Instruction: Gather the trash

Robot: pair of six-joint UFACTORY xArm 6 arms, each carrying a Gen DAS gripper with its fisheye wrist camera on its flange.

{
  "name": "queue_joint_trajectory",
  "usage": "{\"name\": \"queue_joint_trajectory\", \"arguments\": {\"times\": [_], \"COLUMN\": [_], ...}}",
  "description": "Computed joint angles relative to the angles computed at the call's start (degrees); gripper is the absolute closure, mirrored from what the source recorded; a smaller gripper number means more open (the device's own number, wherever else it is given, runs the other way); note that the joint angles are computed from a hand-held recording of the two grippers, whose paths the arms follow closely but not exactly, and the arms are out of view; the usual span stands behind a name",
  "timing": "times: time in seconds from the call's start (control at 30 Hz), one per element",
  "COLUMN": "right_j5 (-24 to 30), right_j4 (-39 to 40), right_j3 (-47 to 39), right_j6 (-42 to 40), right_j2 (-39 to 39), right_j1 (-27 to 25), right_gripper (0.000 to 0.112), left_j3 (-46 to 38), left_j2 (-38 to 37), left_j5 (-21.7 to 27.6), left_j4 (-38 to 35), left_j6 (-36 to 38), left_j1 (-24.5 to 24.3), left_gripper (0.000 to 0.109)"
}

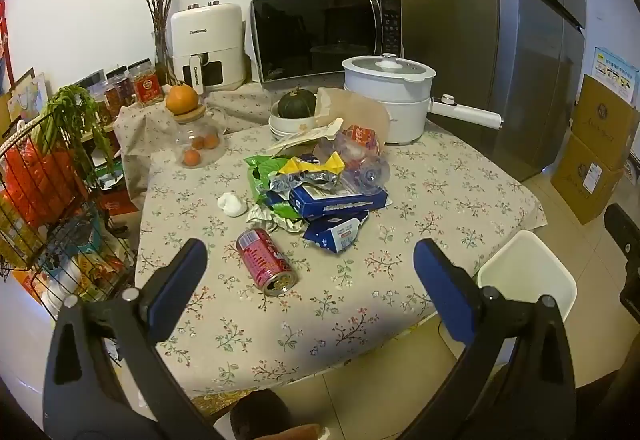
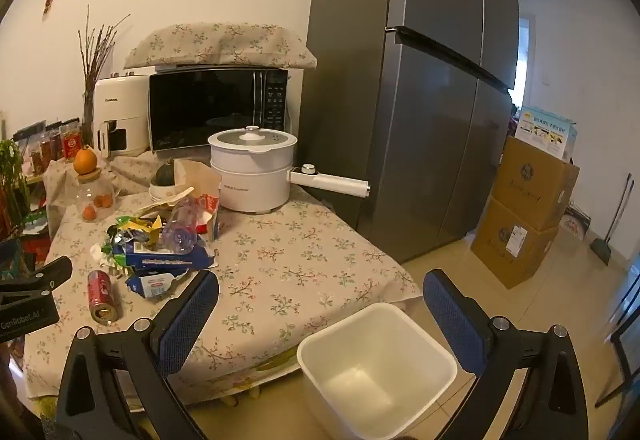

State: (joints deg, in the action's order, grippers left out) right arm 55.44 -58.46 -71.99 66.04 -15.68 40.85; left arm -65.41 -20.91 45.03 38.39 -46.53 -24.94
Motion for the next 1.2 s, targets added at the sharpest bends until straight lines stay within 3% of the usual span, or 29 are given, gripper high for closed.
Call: {"name": "queue_joint_trajectory", "arguments": {"times": [1.2], "right_j5": [-0.84], "right_j4": [-0.58], "right_j3": [2.28], "right_j6": [1.06], "right_j2": [-2.35], "right_j1": [-0.90], "right_gripper": [0.009], "left_j3": [0.01], "left_j2": [0.08], "left_j5": [-0.02], "left_j4": [0.79], "left_j6": [-0.33], "left_j1": [-0.10], "left_gripper": [0.006]}}
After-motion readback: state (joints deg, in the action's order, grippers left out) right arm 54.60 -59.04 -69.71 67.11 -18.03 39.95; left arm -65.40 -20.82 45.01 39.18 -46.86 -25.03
